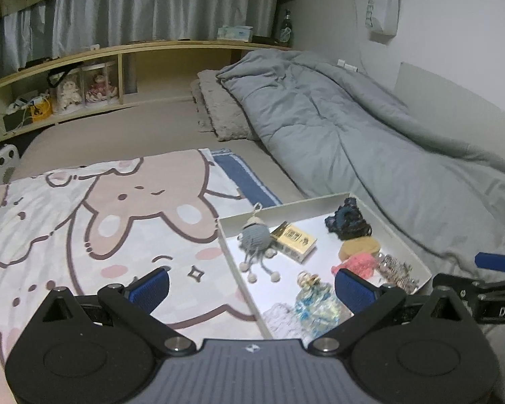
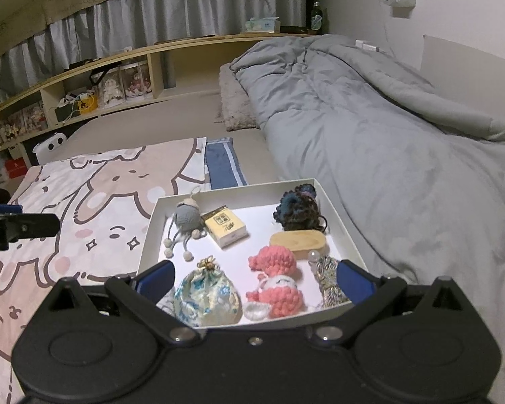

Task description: Organize objects

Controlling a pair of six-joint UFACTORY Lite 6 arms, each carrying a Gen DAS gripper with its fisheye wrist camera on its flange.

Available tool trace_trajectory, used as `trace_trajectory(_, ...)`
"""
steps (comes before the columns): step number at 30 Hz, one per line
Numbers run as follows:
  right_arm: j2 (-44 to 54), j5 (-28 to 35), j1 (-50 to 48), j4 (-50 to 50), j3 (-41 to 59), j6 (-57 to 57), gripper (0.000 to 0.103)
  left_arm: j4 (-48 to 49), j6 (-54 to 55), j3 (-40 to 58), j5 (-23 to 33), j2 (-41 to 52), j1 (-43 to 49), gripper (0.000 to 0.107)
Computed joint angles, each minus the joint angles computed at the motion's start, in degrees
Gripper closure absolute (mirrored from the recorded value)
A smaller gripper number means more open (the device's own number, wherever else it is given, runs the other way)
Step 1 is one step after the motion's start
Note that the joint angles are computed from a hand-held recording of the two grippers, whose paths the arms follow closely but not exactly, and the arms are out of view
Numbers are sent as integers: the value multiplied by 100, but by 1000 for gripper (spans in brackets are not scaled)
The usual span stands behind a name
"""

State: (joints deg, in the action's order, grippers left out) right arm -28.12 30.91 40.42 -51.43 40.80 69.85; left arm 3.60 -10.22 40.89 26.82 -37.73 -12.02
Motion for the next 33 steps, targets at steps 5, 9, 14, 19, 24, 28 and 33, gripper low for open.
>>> trace_trajectory(5,-158,435,505,-511,-258,790,0,848,-718,-287,197,-407,-219,4)
trace_trajectory(9,-240,714,864,-739,-414,1221,0,1079,-873,-525,247,-657,-225,4)
trace_trajectory(14,-173,1023,1258,-1094,-507,1812,0,1271,-935,-815,237,-893,-139,4)
trace_trajectory(19,20,1143,1467,-1328,-522,2116,0,982,-584,-1054,154,-1026,95,4)
trace_trajectory(24,174,1250,1537,-1321,-477,2198,0,1321,-904,-1231,87,-1086,10,4)
trace_trajectory(28,94,1213,1529,-1328,-541,2266,0,1410,-962,-1319,55,-1142,34,4)
trace_trajectory(33,138,1371,1632,-1327,-513,2342,0,1268,-826,-1342,61,-1198,116,4)
